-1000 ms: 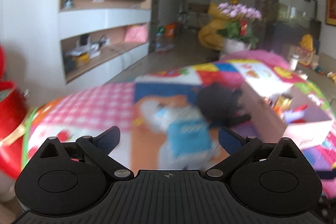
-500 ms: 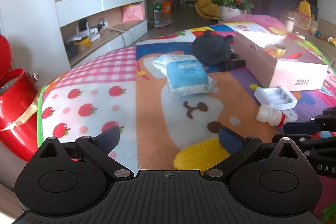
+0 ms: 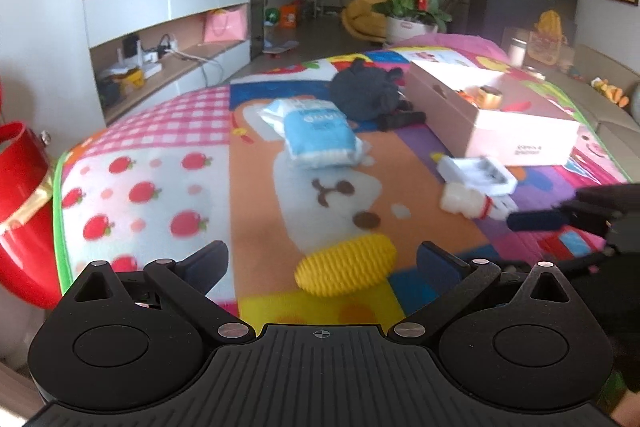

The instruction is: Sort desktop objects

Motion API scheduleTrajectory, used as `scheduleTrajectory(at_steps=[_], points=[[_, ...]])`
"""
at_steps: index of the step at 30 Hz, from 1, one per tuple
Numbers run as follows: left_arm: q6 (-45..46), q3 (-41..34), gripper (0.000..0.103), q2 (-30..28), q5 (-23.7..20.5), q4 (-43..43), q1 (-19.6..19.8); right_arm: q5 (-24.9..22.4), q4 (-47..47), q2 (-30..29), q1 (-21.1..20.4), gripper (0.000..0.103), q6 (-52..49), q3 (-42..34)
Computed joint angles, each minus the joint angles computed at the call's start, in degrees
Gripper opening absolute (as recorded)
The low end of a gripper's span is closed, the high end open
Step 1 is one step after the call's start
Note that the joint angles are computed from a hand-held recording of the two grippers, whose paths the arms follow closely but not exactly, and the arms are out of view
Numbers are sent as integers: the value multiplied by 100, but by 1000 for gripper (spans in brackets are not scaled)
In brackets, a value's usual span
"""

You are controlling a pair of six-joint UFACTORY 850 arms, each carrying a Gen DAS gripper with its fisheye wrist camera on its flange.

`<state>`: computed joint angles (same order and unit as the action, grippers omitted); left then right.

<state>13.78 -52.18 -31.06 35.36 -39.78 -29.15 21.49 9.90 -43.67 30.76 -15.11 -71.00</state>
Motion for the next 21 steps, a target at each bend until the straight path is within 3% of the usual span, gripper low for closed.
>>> scheduleTrajectory(at_steps=[7, 11, 15, 19, 21], points=[[-988, 74, 102, -29, -164, 872, 49, 175, 685, 31, 66, 69, -631, 99], [-1194, -141, 90, -135, -400, 1162, 39, 442, 928, 92, 98, 73, -915, 278], [-1140, -395, 89, -325, -510, 1193, 34, 578, 876, 166, 47, 76, -801, 445], [-1991, -419, 92, -360, -456, 2381, 149, 623, 796, 207, -74, 78, -491, 538], [-1545, -433, 95, -367, -412, 2098, 103, 531, 700, 211, -159, 78, -200, 510]])
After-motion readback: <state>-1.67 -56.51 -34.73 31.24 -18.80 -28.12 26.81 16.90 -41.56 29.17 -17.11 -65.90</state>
